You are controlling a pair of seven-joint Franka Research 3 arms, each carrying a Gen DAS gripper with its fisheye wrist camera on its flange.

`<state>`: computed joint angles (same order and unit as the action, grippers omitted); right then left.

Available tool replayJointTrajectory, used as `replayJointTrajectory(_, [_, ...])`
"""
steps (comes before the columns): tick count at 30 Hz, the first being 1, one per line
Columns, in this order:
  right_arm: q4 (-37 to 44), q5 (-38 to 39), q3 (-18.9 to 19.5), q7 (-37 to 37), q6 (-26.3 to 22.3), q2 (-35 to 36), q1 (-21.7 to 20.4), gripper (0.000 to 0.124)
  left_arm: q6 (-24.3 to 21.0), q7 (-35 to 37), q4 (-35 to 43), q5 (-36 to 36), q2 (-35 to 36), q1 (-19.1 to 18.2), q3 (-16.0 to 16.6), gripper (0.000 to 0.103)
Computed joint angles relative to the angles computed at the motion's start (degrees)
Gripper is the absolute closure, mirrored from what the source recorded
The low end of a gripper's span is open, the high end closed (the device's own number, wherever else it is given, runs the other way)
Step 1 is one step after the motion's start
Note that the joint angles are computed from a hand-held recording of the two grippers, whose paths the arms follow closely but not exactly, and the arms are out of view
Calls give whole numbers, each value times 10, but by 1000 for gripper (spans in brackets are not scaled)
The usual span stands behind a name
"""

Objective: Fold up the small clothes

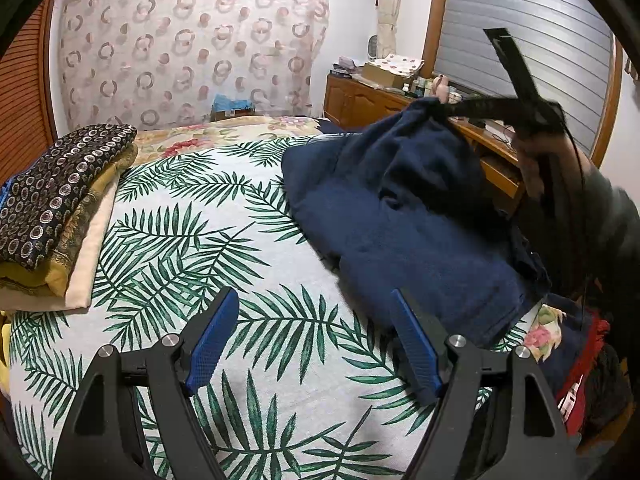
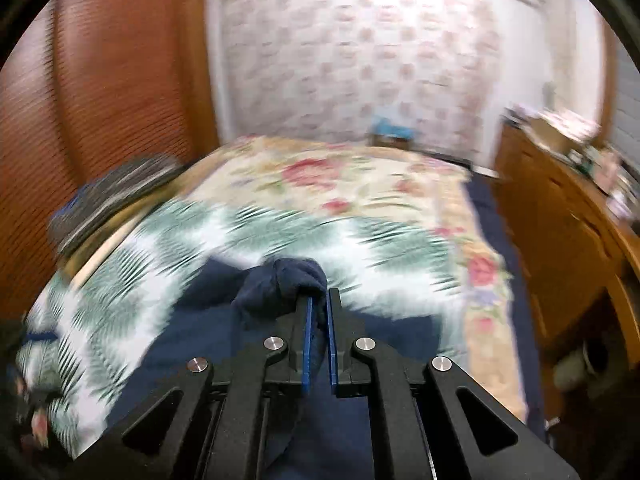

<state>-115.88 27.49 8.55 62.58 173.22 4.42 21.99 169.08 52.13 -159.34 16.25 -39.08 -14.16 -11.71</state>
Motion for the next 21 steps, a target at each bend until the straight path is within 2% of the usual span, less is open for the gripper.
replayJointTrajectory(3, [46,-145,-65,185,-42,35,14,118,1,3,2,-2,6,-4,4,24])
replayJointTrajectory(5, [68,-185,-76,238,-74,52,8,114,2,5,4,-2,10,-5,4,24])
replayJointTrajectory(7, [62,-196,-74,259,-69,52,-2,105,1,7,6,-2,15,-7,4,24])
replayJointTrajectory(8, [52,-181,-63,248,-61,46,-12,100,1,8,7,-3,18,-8,4,24])
replayJointTrajectory(10, [27,-109,-29,179,-51,30,-38,94,2,11,8,-6,23,-12,7,24])
replayJointTrajectory(13, [-14,-49,-7,95,-46,2,-44,85,1,11,11,-9,31,-15,4,24])
replayJointTrajectory(15, [-54,40,4,-1,-45,-29,-45,83,3,14,11,-11,35,-21,6,24])
replayJointTrajectory(18, [-132,172,-12,-134,-45,-96,-16,83,4,23,9,-20,39,-40,14,24])
replayJointTrajectory(21, [-215,224,-33,-184,-29,-160,19,83,6,34,6,-29,42,-57,20,25])
